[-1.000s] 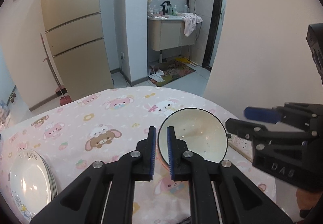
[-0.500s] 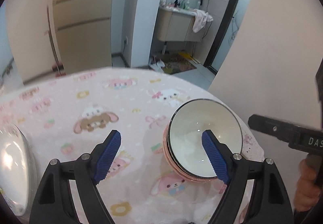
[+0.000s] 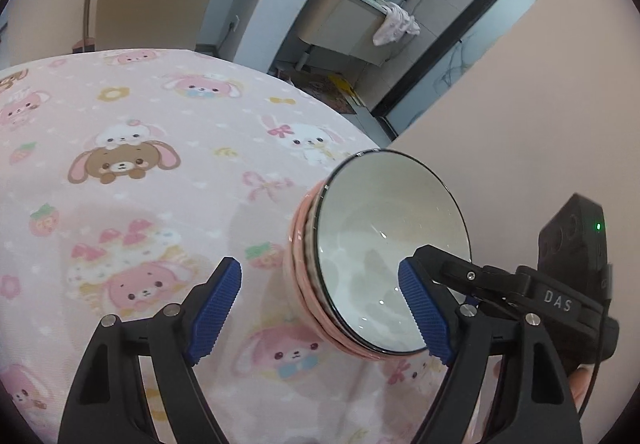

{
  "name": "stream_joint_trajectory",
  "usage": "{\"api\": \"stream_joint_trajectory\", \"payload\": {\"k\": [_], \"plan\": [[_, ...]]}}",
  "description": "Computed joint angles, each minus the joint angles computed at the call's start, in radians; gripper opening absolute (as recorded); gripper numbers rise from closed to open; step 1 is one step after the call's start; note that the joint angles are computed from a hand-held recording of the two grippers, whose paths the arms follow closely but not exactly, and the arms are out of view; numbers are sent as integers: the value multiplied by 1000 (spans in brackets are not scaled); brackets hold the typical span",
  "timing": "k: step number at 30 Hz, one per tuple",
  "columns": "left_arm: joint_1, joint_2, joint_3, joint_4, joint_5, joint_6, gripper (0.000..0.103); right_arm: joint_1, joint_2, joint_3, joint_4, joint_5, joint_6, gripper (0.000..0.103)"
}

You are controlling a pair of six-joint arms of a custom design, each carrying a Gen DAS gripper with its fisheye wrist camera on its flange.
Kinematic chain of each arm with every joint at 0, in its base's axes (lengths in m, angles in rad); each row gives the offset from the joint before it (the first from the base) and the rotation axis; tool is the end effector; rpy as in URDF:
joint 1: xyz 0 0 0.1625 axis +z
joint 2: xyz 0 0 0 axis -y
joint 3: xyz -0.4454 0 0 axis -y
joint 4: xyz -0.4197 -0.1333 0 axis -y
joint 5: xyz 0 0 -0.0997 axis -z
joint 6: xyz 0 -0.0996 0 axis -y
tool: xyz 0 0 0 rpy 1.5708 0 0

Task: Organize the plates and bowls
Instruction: 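Grip the stacked bowls' rim with both grippers and lift them, then carry the nested bowls with both grippers over the white plate stack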

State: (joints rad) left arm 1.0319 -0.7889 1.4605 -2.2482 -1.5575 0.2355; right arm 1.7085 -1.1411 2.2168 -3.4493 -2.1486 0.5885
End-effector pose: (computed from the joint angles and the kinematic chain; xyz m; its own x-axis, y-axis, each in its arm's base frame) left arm -0.2656 -0.7065 0.1184 -0.7148 0.6992 -0.0143 0.6993 0.7149 -0.0025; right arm 0.1487 -0.4985 0.2119 -0.7879 0.6100 -0.0837 0.4112 0.4202 -0.8089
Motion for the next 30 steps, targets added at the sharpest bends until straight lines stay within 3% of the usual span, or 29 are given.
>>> {"api": "stream_joint_trajectory", "payload": {"k": [6, 12, 22, 30], "plan": [[1, -8, 41, -111, 19, 25, 83, 14, 83, 0, -215, -36, -74, 60], [2, -29, 95, -246, -14, 83, 83, 30, 130, -15, -324, -77, -173, 61], [5, -15, 99, -261, 9, 61, 83, -62, 138, 36, -393, 128, -58, 62], [9, -12, 97, -244, 10, 58, 83, -25, 205, -1, -459, 44, -116, 64]]}}
